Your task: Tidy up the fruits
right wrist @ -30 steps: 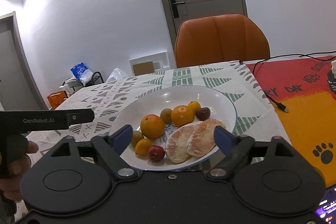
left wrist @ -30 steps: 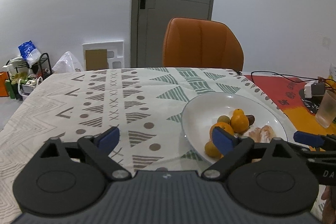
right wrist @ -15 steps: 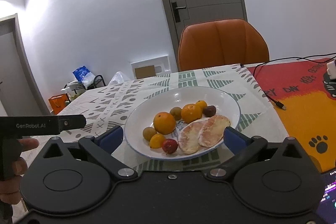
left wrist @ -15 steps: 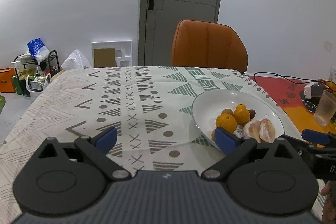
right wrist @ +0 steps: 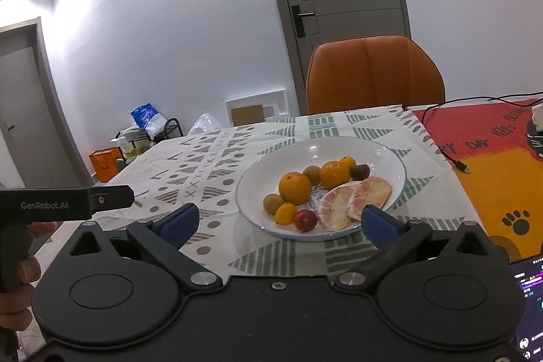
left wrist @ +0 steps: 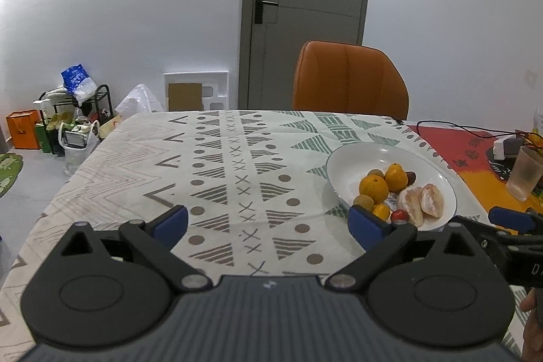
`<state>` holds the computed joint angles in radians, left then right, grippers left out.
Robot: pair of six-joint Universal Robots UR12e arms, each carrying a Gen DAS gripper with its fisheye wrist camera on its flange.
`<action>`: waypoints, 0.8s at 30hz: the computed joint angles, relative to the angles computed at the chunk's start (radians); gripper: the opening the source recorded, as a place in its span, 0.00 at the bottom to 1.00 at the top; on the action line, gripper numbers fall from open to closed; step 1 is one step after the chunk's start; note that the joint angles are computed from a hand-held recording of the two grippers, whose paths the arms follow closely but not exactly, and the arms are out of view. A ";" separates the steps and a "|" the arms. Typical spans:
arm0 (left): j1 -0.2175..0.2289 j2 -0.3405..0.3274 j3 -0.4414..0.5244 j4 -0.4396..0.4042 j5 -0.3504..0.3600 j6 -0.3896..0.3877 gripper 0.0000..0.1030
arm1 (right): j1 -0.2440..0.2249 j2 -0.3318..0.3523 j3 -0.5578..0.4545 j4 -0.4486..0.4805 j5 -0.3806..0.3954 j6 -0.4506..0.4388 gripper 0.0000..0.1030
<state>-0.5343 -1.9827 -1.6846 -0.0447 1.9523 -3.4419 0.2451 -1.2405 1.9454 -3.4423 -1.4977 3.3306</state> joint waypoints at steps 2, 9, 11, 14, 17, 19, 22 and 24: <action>-0.001 0.006 -0.009 0.001 0.008 -0.004 0.97 | 0.003 -0.003 0.003 0.000 -0.003 -0.005 1.00; -0.002 0.027 -0.035 -0.006 0.026 -0.015 0.97 | 0.016 -0.013 0.011 0.008 -0.019 -0.015 1.00; -0.001 0.032 -0.041 -0.010 0.031 -0.016 0.97 | 0.019 -0.015 0.012 0.011 -0.022 -0.016 1.00; -0.001 0.037 -0.049 -0.014 0.035 -0.023 0.97 | 0.024 -0.019 0.015 0.017 -0.035 -0.021 1.00; 0.000 0.042 -0.056 -0.022 0.036 -0.029 0.97 | 0.027 -0.023 0.019 0.022 -0.040 -0.020 1.00; -0.002 0.044 -0.060 -0.027 0.039 -0.029 0.97 | 0.028 -0.026 0.023 0.027 -0.037 -0.021 1.00; -0.003 0.047 -0.064 -0.037 0.041 -0.029 0.97 | 0.031 -0.031 0.027 0.042 -0.034 -0.028 1.00; -0.003 0.048 -0.066 -0.041 0.041 -0.030 0.97 | 0.032 -0.033 0.031 0.046 -0.029 -0.029 1.00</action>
<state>-0.5373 -1.9343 -1.7509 -0.0860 1.9937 -3.4716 0.2767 -1.2736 1.9760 -3.3967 -1.5264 3.3014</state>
